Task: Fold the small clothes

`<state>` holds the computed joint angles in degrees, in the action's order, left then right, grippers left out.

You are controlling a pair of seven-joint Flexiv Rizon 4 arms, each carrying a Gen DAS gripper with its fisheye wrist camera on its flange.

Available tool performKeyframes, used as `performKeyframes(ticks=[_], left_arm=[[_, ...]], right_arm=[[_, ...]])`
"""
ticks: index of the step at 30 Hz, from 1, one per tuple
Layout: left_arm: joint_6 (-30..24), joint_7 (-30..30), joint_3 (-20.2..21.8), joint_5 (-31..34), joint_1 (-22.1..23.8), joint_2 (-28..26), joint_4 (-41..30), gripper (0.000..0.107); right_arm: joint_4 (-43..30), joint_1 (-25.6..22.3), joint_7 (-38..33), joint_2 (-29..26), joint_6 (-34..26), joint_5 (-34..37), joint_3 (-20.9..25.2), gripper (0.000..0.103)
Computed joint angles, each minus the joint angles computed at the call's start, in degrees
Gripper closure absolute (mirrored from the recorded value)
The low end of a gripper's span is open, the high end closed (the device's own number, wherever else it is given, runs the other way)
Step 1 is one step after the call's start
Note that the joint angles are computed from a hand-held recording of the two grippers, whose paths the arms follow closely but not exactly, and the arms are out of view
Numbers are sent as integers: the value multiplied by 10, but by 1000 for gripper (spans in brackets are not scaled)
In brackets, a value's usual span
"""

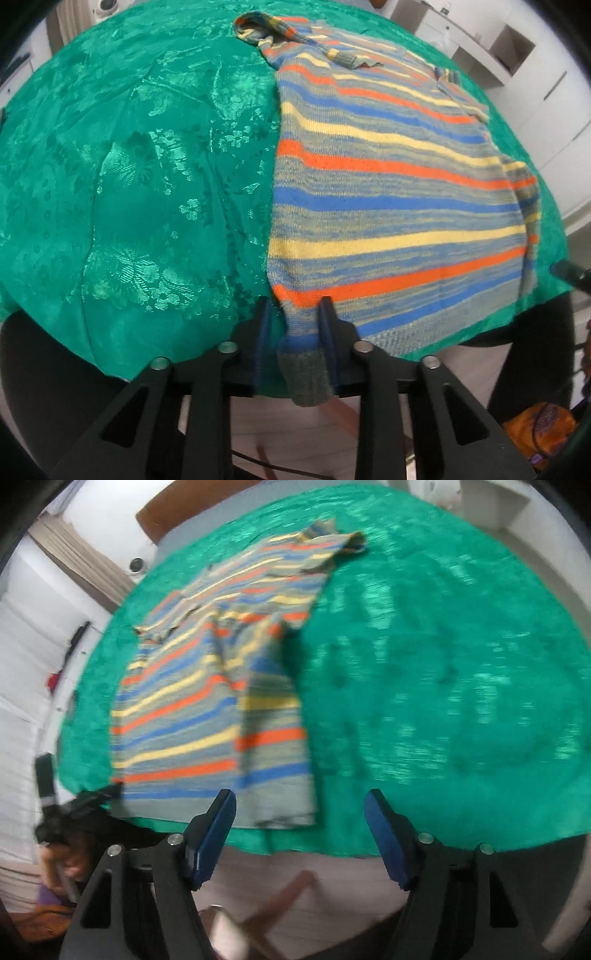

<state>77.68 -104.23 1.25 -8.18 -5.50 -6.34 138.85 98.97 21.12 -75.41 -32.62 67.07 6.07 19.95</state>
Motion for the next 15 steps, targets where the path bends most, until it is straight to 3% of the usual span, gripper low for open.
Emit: performKeyframes(ticks=[4, 5, 8, 9, 10, 11, 13, 15], left_arm=[[-48, -86, 27, 114, -22, -15, -46, 76], [-57, -96, 27, 126, -23, -17, -52, 76], [-69, -100, 21, 126, -18, -19, -57, 82], [-69, -89, 15, 110, -14, -17, -52, 88], [-67, -69, 7, 83, -7, -13, -42, 98], [-62, -54, 2, 60, -3, -10, -33, 99], [-46, -14, -11, -2, 4, 5, -8, 102], [-38, 30, -18, -64, 7, 26, 15, 103]], right_arm=[[-16, 60, 28, -22, 23, -52, -33, 29], [-20, 77, 36, -29, 28, -72, -44, 29], [-11, 165, 115, -41, 23, -187, -142, 30], [-2, 175, 145, -40, 15, -219, -159, 34], [-1, 172, 149, -40, 13, -213, -158, 48], [0, 157, 151, -39, 9, -207, -143, 57], [5, 116, 140, -32, 5, -188, -104, 98], [16, 65, 116, -17, 15, -146, -56, 98]])
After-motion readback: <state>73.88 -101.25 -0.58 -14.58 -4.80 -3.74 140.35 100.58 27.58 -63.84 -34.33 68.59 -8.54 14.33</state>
